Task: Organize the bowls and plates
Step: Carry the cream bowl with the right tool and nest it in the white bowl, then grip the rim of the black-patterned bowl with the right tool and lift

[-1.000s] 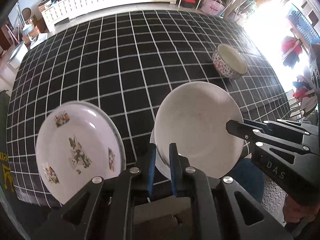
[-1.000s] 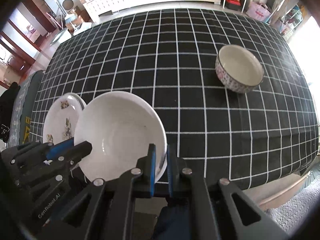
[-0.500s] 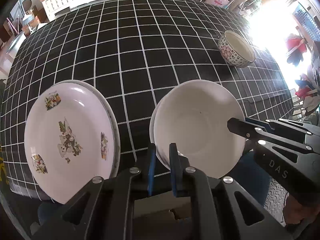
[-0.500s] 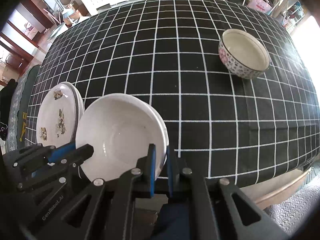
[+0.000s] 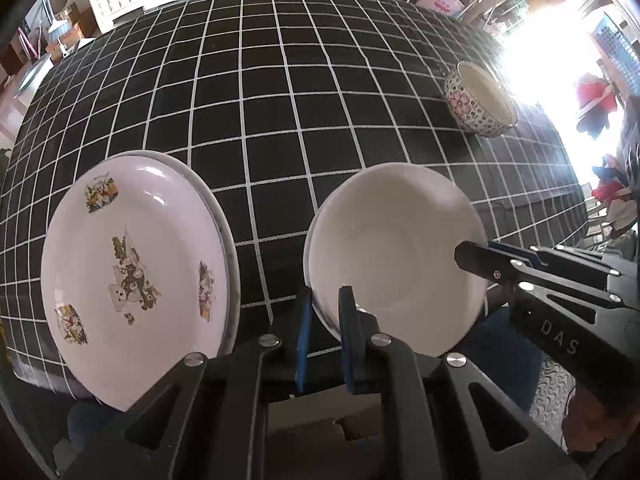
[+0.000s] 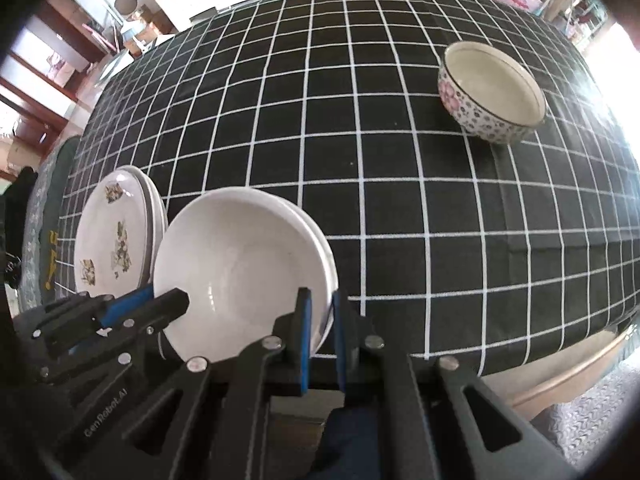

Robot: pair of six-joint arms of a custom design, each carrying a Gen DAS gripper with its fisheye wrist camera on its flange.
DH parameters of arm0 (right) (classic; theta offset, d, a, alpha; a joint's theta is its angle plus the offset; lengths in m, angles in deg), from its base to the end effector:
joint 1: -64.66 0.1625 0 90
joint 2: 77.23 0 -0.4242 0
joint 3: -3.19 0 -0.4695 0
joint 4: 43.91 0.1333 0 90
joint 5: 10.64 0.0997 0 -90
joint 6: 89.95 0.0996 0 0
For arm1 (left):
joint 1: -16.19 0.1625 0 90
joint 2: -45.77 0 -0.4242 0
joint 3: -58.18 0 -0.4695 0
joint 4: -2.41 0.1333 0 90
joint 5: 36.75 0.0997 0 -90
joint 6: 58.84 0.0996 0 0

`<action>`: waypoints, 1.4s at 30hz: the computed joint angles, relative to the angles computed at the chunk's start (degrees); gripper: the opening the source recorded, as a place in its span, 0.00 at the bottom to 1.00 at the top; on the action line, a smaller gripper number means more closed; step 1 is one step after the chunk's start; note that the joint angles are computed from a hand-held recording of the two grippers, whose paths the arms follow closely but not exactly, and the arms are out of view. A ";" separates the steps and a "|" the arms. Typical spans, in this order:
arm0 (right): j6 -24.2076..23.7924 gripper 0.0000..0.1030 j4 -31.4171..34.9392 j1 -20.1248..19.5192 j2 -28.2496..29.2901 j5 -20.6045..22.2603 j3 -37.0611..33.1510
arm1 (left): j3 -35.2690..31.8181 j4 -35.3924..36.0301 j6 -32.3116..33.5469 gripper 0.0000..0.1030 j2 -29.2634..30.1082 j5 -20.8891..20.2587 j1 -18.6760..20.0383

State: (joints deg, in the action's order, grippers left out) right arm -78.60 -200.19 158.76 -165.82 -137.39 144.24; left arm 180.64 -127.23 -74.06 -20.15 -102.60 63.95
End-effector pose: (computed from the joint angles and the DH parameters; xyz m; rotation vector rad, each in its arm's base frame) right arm 0.1030 -0.4061 0.1606 -0.2593 -2.4960 0.4131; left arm -0.2079 -0.4878 0.0422 0.6964 2.5404 0.0722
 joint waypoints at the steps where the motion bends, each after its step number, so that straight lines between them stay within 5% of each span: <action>1: 0.02 0.13 -0.06 0.48 -0.29 -0.64 0.08 | 0.17 -0.21 0.00 0.12 -0.44 -0.23 -0.02; 14: -1.10 0.16 2.59 5.56 -9.11 -1.38 0.64 | 0.53 -2.08 1.18 0.15 -6.87 0.44 -3.98; 23: -3.22 0.46 3.36 6.64 -15.86 -2.14 -0.10 | -2.77 -2.37 -0.11 0.27 -5.17 -0.71 -7.08; 42: -8.68 0.48 10.16 -5.54 -22.26 2.07 -4.69 | -15.90 -1.72 -0.20 0.36 11.23 -1.27 -11.55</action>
State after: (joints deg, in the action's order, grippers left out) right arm -87.27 -190.03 153.22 -188.08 -135.32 139.55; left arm 164.74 -128.95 -74.26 -8.92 -103.86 52.39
